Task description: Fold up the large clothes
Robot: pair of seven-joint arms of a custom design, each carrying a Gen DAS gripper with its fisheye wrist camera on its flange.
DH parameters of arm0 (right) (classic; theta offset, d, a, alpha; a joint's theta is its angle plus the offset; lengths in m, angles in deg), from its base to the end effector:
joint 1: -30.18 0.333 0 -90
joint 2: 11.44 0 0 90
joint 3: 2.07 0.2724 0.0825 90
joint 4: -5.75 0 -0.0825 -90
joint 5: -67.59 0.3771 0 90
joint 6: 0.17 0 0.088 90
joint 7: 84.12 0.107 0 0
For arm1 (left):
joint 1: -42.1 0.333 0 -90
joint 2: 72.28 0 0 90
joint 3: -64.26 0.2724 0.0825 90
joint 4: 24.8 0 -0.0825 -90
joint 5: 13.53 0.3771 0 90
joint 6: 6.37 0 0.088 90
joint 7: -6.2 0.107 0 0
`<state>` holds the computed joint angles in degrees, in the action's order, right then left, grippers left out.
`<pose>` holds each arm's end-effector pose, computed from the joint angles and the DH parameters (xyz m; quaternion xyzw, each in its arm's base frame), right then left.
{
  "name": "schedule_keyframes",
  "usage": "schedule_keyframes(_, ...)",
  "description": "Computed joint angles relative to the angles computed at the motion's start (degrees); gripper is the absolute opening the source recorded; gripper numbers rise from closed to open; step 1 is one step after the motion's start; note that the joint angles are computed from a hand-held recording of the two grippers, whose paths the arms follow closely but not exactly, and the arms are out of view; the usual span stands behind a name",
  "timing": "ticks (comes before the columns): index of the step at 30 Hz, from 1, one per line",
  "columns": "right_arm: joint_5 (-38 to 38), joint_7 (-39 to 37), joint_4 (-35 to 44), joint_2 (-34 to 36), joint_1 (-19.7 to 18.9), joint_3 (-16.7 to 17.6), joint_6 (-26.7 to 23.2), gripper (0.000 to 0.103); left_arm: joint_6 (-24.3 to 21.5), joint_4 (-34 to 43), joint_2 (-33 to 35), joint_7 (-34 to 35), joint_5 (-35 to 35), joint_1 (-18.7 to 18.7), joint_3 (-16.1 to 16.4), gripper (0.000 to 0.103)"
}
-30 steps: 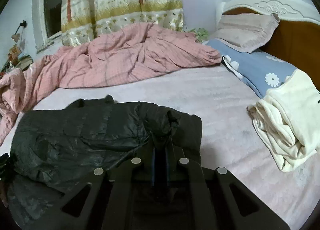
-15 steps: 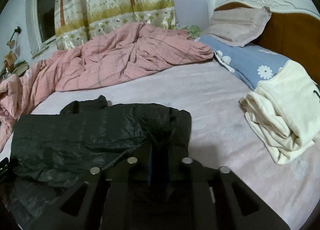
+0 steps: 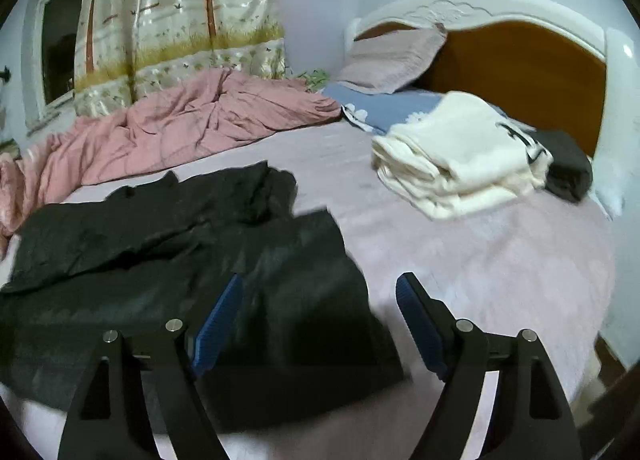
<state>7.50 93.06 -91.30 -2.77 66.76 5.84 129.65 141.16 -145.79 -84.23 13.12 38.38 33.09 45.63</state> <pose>0.4722 0.4257 0.5182 -0.5526 0.6872 -0.3409 0.3259 0.4708 -0.2722 0.5294 -0.7186 0.5165 -0.3436 0.3143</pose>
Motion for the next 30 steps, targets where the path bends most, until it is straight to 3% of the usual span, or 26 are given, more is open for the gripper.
schedule_keyframes(3, -3.1, 3.8, -5.0, -4.4, 0.8, 1.4, -2.1, 0.089, -4.3, 1.6, 0.7, -2.3, 5.6, -0.7, -2.5, 0.101)
schedule_keyframes(8, -2.7, 3.4, -9.7, -8.4, -1.0, 3.1, -2.9, 0.089, -9.4, 3.4, 2.6, -3.4, 10.4, -3.9, -3.4, 0.102)
schedule_keyframes(12, -0.8, 17.1, -17.7, -13.5, -4.9, 3.2, 9.0, 0.089, -13.5, 4.1, 4.5, -1.1, 12.5, -7.0, -3.4, 0.102)
schedule_keyframes(16, 6.0, 10.7, -17.6, -12.9, -7.0, 3.9, 13.5, 0.089, -18.0, 4.7, 6.2, 1.9, 12.2, -9.3, -2.5, 0.102)
schedule_keyframes(19, 4.2, 8.9, -16.0, -12.3, -6.4, 5.9, 7.5, 0.089, -19.9, 2.8, 4.0, -2.6, 16.5, -10.1, -2.9, 0.102)
schedule_keyframes(23, 3.0, 11.1, -17.5, -12.9, -6.7, 6.1, 10.7, 0.089, -21.2, -0.3, 0.9, -5.3, 19.0, -10.5, -3.5, 0.102)
schedule_keyframes(25, 6.6, 7.7, -14.4, -10.8, -6.0, 6.4, 6.7, 0.089, -20.9, -1.1, -0.2, -5.0, 19.5, -10.4, -3.7, 0.102)
schedule_keyframes(27, 4.6, 6.9, -13.0, -10.3, -5.2, 6.6, 4.0, 0.089, -21.4, -1.4, -1.1, -4.7, 20.4, -10.2, -4.2, 0.102)
schedule_keyframes(30, 2.2, -0.3, -9.2, -8.4, -3.0, 7.0, -2.2, 0.089, -19.2, -2.8, -4.1, -7.8, 21.2, -9.3, -4.0, 0.102)
